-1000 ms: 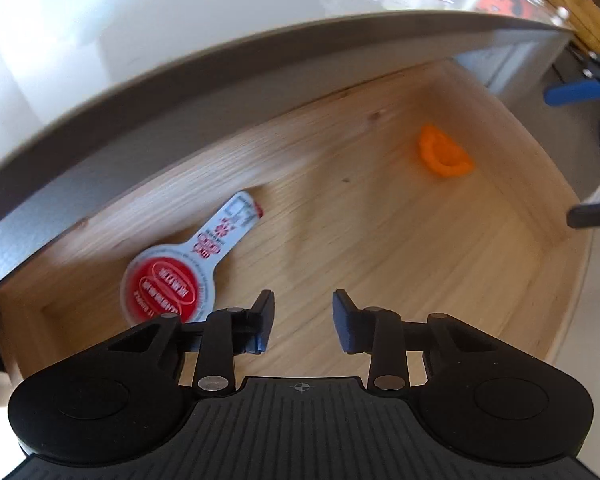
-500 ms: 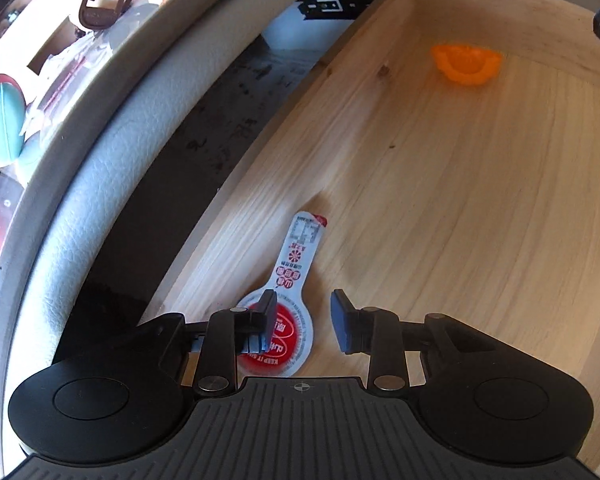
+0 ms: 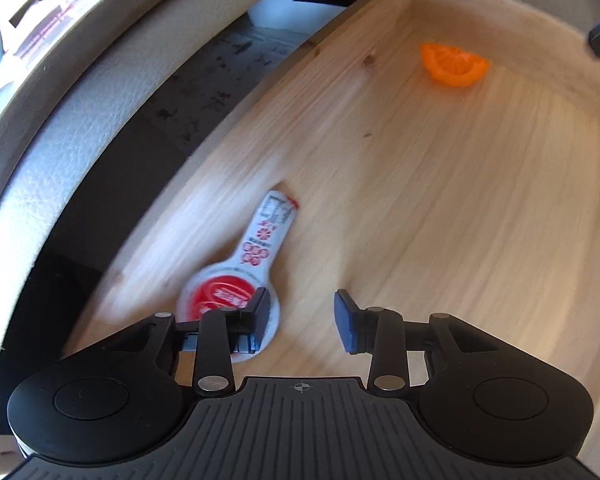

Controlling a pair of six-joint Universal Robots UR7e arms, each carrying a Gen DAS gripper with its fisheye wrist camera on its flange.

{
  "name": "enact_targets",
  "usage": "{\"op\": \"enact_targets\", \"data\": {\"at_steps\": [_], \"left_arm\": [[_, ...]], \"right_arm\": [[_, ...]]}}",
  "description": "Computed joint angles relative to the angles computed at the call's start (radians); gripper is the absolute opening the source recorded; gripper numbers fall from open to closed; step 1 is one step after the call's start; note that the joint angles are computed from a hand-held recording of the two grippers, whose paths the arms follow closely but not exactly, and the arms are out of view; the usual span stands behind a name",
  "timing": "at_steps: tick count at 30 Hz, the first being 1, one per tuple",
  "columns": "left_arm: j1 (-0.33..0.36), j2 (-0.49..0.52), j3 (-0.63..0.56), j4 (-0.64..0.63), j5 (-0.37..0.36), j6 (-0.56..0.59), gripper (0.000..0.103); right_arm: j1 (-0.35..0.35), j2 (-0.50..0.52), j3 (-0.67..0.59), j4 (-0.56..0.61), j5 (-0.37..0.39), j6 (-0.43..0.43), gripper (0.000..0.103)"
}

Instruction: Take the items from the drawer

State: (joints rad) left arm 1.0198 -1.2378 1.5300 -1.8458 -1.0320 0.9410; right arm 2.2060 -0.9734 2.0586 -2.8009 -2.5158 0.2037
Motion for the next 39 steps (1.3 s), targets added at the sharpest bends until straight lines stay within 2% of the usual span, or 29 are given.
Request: {"op": "enact_targets", "data": {"at_steps": [1, 3, 5, 7, 8, 12, 14, 19, 22, 25, 27, 30, 33, 35, 39], "left_arm": [[0.005, 0.014, -0.044, 0.082, -0.027, -0.041, 0.024], [0.001, 0.007, -0.056, 0.120, -0.053, -0.010, 0.024], [-0.004, -0.026, -0.026, 0.067, -0.056, 0.066, 0.024], [-0.001, -0.044, -0.016, 0.012, -0.066, 0.093, 0.025], [-0.001, -0.055, 0.024, -0.055, -0.068, 0.108, 0.025], [0.004, -0.086, 0.118, -0.315, -0.041, 0.258, 0.025], [0.008, -0.080, 0.116, -0.345, -0.036, 0.280, 0.025], [0.002, -0.046, 0.112, -0.336, -0.041, 0.236, 0.024], [-0.006, -0.023, 0.127, -0.331, -0.026, 0.209, 0.034], [-0.006, -0.017, 0.146, -0.387, 0.004, 0.264, 0.034], [-0.007, -0.014, 0.152, -0.418, 0.023, 0.288, 0.034], [-0.004, -0.004, 0.140, -0.432, 0.044, 0.286, 0.033], [-0.002, 0.002, 0.117, -0.412, 0.041, 0.273, 0.031], [-0.002, 0.006, 0.098, -0.388, 0.041, 0.262, 0.030], [0.001, 0.024, 0.022, -0.268, 0.037, 0.185, 0.027]], "right_arm": [[-0.007, -0.008, -0.006, 0.027, 0.018, 0.003, 0.088], [-0.027, -0.015, -0.037, 0.112, 0.061, 0.002, 0.068], [-0.039, 0.013, -0.074, 0.173, 0.044, -0.042, 0.062], [-0.048, 0.053, -0.116, 0.233, 0.008, -0.077, 0.053], [-0.053, 0.073, -0.139, 0.262, 0.003, -0.090, 0.050], [-0.052, 0.159, -0.198, 0.201, -0.021, -0.229, 0.050], [-0.051, 0.194, -0.223, 0.158, -0.013, -0.303, 0.050], [-0.047, 0.210, -0.227, 0.089, 0.027, -0.366, 0.052], [-0.050, 0.194, -0.196, 0.041, 0.041, -0.365, 0.061], [-0.067, 0.169, -0.179, 0.024, 0.062, -0.314, 0.063], [-0.077, 0.152, -0.171, 0.019, 0.076, -0.281, 0.069], [-0.081, 0.145, -0.168, 0.018, 0.085, -0.277, 0.071], [-0.076, 0.148, -0.156, -0.010, 0.086, -0.307, 0.078], [-0.075, 0.148, -0.155, -0.019, 0.089, -0.321, 0.079], [-0.079, 0.141, -0.145, -0.018, 0.102, -0.308, 0.081]]}}
